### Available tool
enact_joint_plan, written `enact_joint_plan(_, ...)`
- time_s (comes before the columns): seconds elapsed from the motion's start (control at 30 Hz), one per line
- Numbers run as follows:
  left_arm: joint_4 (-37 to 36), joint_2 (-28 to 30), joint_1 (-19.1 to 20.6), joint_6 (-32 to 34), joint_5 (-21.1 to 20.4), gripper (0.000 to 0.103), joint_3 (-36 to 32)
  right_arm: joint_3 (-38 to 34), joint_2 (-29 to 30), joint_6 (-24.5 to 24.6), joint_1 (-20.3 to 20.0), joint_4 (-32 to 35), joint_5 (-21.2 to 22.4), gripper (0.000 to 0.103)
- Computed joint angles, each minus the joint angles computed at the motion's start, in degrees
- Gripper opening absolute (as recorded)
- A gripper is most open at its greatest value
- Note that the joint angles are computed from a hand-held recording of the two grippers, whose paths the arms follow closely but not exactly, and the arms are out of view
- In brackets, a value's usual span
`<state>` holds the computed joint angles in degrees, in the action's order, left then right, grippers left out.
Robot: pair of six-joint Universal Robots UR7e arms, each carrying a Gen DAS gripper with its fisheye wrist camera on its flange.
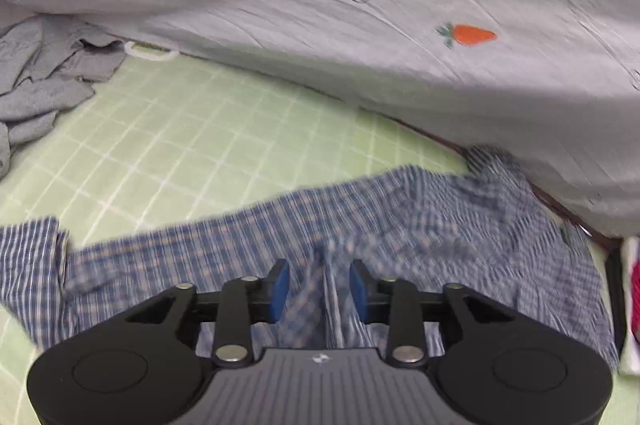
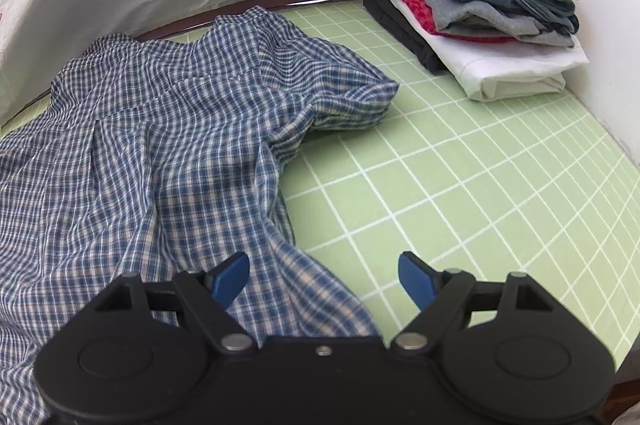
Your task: Fold clothes
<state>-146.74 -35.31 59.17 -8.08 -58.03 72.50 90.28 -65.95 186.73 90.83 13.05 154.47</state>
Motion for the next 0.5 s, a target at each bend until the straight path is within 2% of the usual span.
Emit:
enact_joint_plan(0.03, -0.3, -1.6, -0.5, -0.9, -0.9, 0.04, 2.9, 0.9, -0.6, 0.7, 0.0, -0.1, -0.5, 0.082)
enact_joint_plan(0.17, -1.2, -7.3, -2.5, -5.0, -4.6, 0.059, 13.9, 2.8, -1.6, 2.8, -0.1, 1.2, -1.8, 0.082)
enact_joint_plan(0.27, -3.2, -9.3, -4.1, -9.7, -3.4, 0.06, 20.3, 3.9, -1.8, 5.3, -0.4, 4.0, -3.6, 0.082)
enact_joint_plan(0.4, -2.3, -10.0, -5.3, -12.0, -2.6, 0.059, 24.1, 5.7, -2.8, 6.9, -1.2, 5.3, -6.0, 0.079)
enact_joint_plan(0.43, -1.6, -10.2, -5.5, -12.4, -2.3, 0.057, 24.8, 6.3, -3.3, 6.8, -1.4, 5.0, -7.0, 0.072)
enact_joint_plan(0.47, -1.6, -10.6, -5.8, -12.4, -1.3, 0.047, 25.5, 7.0, -3.9, 6.8, -1.5, 4.8, -7.9, 0.06)
enact_joint_plan(0.5, -1.8, -10.9, -6.0, -12.3, -0.2, 0.018, 26.3, 7.5, -4.5, 6.3, -1.7, 4.4, -8.8, 0.05)
